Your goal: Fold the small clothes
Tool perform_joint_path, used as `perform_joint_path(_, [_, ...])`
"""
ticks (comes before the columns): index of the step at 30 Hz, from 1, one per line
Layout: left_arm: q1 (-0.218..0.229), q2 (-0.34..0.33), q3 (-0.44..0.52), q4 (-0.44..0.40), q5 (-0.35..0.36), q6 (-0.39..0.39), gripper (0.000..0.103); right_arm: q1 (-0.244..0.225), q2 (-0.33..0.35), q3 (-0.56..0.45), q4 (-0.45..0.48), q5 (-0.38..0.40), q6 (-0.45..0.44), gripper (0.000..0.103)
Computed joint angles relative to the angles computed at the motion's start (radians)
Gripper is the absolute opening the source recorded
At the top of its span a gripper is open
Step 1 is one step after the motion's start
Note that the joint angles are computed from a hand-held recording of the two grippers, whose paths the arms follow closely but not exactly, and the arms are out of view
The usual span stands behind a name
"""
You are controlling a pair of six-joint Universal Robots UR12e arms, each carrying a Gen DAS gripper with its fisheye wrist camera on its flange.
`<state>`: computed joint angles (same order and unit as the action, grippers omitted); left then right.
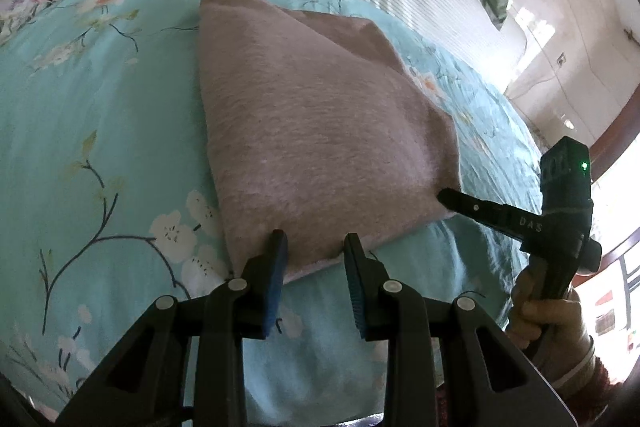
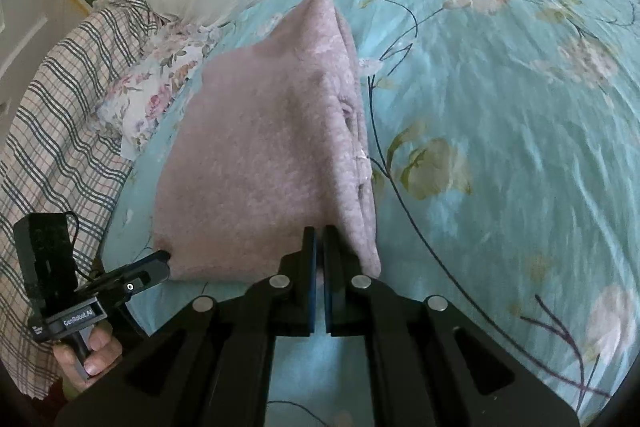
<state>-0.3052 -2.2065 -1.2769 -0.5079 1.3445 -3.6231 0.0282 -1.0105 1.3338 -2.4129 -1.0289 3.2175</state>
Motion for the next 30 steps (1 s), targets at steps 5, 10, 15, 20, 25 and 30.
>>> perform_joint_path(5, [-0.013, 0.027, -0.033, 0.024, 0.061, -0.045, 0.035, 0.005, -0.023, 0.014, -0.001, -0.033, -0.021, 0.006])
perform_joint_path(10, [-0.053, 0.065, -0.065, -0.006, 0.243, -0.062, 0.081, 0.016, -0.075, 0.080, -0.097, -0.075, -0.060, 0.067])
perform_joint_path(15, [-0.069, 0.080, -0.076, -0.071, 0.314, -0.029, 0.082, 0.035, -0.107, 0.111, -0.100, -0.165, -0.144, 0.067])
perform_joint_path(20, [-0.066, 0.088, -0.085, -0.153, 0.320, -0.067, 0.082, 0.047, -0.131, 0.143, -0.062, -0.217, -0.194, 0.070])
perform_joint_path(25, [-0.081, 0.089, -0.074, -0.220, 0.403, -0.049, 0.082, 0.053, -0.148, 0.165, -0.039, -0.255, -0.227, 0.077])
perform_joint_path(30, [-0.092, 0.097, -0.061, -0.233, 0.465, 0.009, 0.082, 0.052, -0.156, 0.156, -0.008, -0.246, -0.259, 0.079])
